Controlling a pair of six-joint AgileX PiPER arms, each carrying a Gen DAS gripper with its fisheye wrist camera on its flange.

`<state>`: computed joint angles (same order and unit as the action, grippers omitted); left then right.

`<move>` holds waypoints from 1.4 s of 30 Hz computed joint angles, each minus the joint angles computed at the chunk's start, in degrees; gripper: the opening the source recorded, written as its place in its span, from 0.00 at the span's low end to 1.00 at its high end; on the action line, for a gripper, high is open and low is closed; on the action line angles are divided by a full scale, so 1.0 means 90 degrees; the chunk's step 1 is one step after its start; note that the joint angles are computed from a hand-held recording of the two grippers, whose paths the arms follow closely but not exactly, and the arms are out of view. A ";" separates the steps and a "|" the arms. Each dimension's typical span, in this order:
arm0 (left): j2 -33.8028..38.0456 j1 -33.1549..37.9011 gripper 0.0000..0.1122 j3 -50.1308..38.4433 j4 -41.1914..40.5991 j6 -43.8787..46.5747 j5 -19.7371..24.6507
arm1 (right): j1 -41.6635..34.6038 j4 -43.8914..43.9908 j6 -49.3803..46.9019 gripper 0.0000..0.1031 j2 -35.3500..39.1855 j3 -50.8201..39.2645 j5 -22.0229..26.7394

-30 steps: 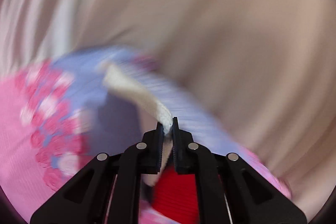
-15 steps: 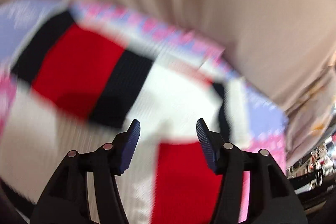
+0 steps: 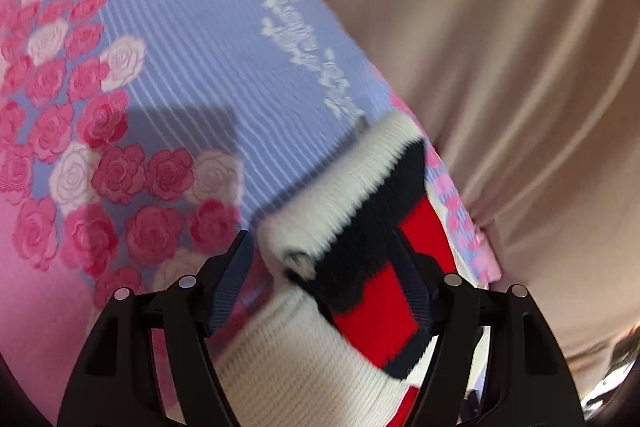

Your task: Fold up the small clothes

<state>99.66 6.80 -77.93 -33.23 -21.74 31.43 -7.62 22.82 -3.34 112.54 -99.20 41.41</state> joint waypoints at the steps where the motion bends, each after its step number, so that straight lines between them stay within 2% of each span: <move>1: 0.0141 -0.0031 0.48 0.0007 -0.0292 0.0200 -0.0079 | 0.0053 -0.0038 0.0130 0.63 0.0156 -0.0166 0.0094; 2: 0.0199 -0.0048 0.34 -0.0018 -0.0330 0.0288 -0.0054 | 0.0046 0.0180 0.0055 0.40 0.0406 -0.0465 0.0370; 3: 0.0257 -0.0103 0.24 -0.0112 -0.0128 0.0246 0.0000 | -0.0010 0.0642 -0.0229 0.09 0.0602 -0.0682 0.0659; 4: 0.0215 -0.0151 0.16 -0.0105 -0.0010 0.0265 0.0004 | 0.0005 0.0873 -0.0305 0.09 0.0641 -0.0782 0.0694; 8: -0.0321 -0.0494 0.14 0.0175 0.0643 0.0175 -0.0548 | 0.0047 0.1757 -0.1523 0.08 -0.0447 -0.0057 -0.0451; 9: -0.0371 -0.0583 0.14 0.0156 0.1050 -0.0104 -0.0581 | 0.0114 0.1607 -0.1644 0.08 -0.0679 0.0084 -0.0799; 10: -0.0270 -0.0657 0.14 0.0055 0.1379 -0.0332 -0.0535 | 0.0116 0.1202 -0.1578 0.08 -0.0655 -0.0009 -0.0898; 11: -0.0027 -0.0720 0.14 -0.0153 0.1691 -0.0536 -0.0354 | 0.0115 0.0565 -0.1289 0.08 -0.0378 -0.0263 -0.0742; 12: 0.0178 -0.0759 0.14 -0.0284 0.1894 -0.0698 -0.0172 | 0.0093 0.0012 -0.0897 0.08 0.0154 -0.0718 -0.0332; 14: 0.0330 -0.0809 0.13 -0.0264 0.2027 -0.0918 0.0011 | 0.0006 -0.0329 -0.0430 0.08 0.0694 -0.1099 0.0208; 15: 0.0250 -0.0894 0.13 -0.0167 0.2294 -0.1081 -0.0078 | -0.0062 -0.0118 -0.0574 0.08 0.0589 -0.0978 0.0161; 16: 0.0200 -0.0965 0.13 -0.0150 0.2567 -0.1190 -0.0085 | -0.0148 0.0338 -0.0973 0.08 0.0229 -0.0602 -0.0136; 18: 0.0272 -0.1180 0.13 -0.0310 0.3274 -0.1554 0.0041 | -0.0169 0.0486 -0.1257 0.08 -0.0049 -0.0186 -0.0592; 19: 0.0338 -0.1233 0.13 -0.0373 0.3410 -0.1657 0.0075 | -0.0161 0.0179 -0.1125 0.08 0.0186 -0.0287 -0.0494; 21: 0.0438 -0.1333 0.13 -0.0548 0.3736 -0.1973 0.0232 | -0.0131 -0.0238 -0.0688 0.08 0.0813 -0.0730 0.0068; 23: 0.0419 -0.1373 0.19 -0.0689 0.3720 -0.1889 0.0449 | -0.0294 0.0097 -0.0810 0.13 0.0554 -0.0494 0.0155; 25: 0.0171 -0.1332 0.22 -0.0494 0.3391 -0.1541 0.0431 | -0.0498 0.0801 -0.1379 0.20 -0.0180 0.0362 -0.0127; 26: -0.0118 -0.1306 0.30 -0.0150 0.3227 -0.1317 0.0366 | -0.0652 0.1124 -0.1847 0.25 -0.0721 0.0999 -0.0287; 27: -0.0430 -0.1288 0.34 0.0223 0.3149 -0.1159 0.0294 | -0.0769 0.1217 -0.2087 0.40 -0.1190 0.1520 -0.0377; 28: -0.0788 -0.1237 0.42 0.0638 0.3079 -0.0984 0.0238 | -0.0972 0.1358 -0.2370 0.50 -0.1593 0.2013 -0.0412; 31: -0.2067 -0.1134 0.53 0.1941 0.2877 -0.0419 0.0462 | -0.1964 0.1769 -0.3263 0.51 -0.2801 0.3600 0.0280; 35: -0.3859 -0.0954 0.62 0.3531 0.2569 -0.0043 0.1431 | -0.3621 0.1371 -0.4170 0.51 -0.3949 0.5166 0.1596; 36: -0.4261 -0.0811 0.63 0.3822 0.2377 0.0053 0.1767 | -0.4186 0.1295 -0.4527 0.51 -0.4216 0.5486 0.1969; 38: -0.4756 -0.0467 0.64 0.4389 0.1738 0.0351 0.2140 | -0.5086 0.1070 -0.4998 0.51 -0.4576 0.6019 0.2539; 40: -0.5111 -0.0616 0.68 0.4724 0.1738 0.0139 0.2009 | -0.5615 0.1088 -0.5159 0.52 -0.4773 0.6449 0.2846; 42: -0.4998 -0.0996 0.75 0.4692 0.1876 -0.0035 0.1874 | -0.5708 0.1302 -0.5078 0.55 -0.5048 0.6705 0.2890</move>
